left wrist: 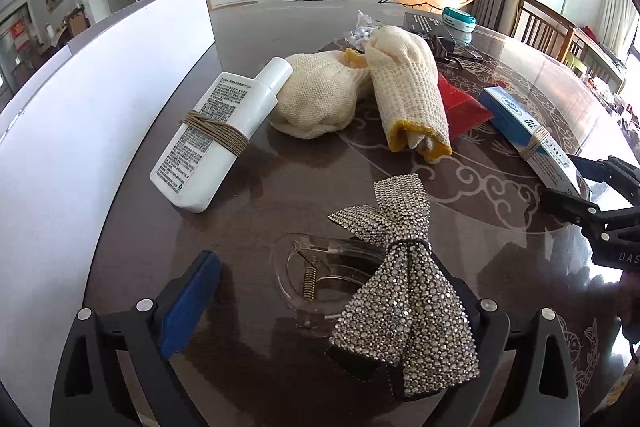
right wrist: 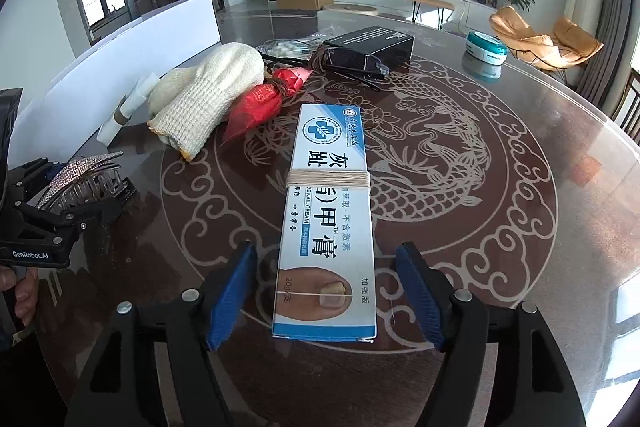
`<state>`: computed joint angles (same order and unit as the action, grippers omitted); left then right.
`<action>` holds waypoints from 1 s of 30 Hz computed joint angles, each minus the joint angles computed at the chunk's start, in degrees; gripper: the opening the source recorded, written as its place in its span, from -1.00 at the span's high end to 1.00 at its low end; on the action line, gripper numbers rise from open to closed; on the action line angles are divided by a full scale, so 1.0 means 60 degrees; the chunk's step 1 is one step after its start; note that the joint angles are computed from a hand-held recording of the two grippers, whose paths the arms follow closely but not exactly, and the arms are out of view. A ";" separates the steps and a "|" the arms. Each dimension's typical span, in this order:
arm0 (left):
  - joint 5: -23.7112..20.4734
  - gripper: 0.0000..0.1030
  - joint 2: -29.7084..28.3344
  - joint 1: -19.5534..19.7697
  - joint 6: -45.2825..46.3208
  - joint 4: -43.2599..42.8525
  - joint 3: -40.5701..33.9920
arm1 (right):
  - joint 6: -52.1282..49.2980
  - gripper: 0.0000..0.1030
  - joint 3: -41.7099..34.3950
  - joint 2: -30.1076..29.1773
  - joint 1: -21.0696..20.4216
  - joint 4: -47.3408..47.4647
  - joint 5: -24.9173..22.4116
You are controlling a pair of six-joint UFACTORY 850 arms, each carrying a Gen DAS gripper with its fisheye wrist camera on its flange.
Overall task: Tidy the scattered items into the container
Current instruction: 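Lift the ointment box with the right gripper while the left gripper grasps the rhinestone bow clip, then carry both items to the cardboard container and open both grippers to drop them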
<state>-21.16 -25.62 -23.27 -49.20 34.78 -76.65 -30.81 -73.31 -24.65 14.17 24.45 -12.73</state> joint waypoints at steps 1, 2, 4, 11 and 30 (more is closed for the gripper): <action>-0.0002 -0.95 0.0004 -0.0002 -0.0011 0.0010 0.0005 | 0.0600 -0.61 0.0036 0.0029 0.0070 -0.0657 0.0060; -0.0001 -0.95 -0.0001 0.0006 0.0007 0.0000 -0.0002 | 0.0800 -0.61 0.0043 0.0039 0.0089 -0.0914 0.0089; 0.0006 -0.95 -0.0015 0.0018 0.0040 -0.0028 -0.0020 | 0.0166 -0.64 0.0019 0.0013 0.0003 -0.0230 -0.0030; 0.0005 -0.95 -0.0016 0.0016 0.0043 -0.0030 -0.0020 | 0.0544 -0.81 -0.0044 -0.0057 -0.0016 -0.0566 -0.0091; -0.1402 -0.06 -0.0581 0.0279 0.4569 -0.3891 -0.1382 | 0.1394 0.13 -0.4373 -0.2398 -0.0004 -0.2150 -0.4703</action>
<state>-29.57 -29.10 -21.59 -21.79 11.44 -84.94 -22.44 -99.55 -39.05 14.15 11.56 -40.95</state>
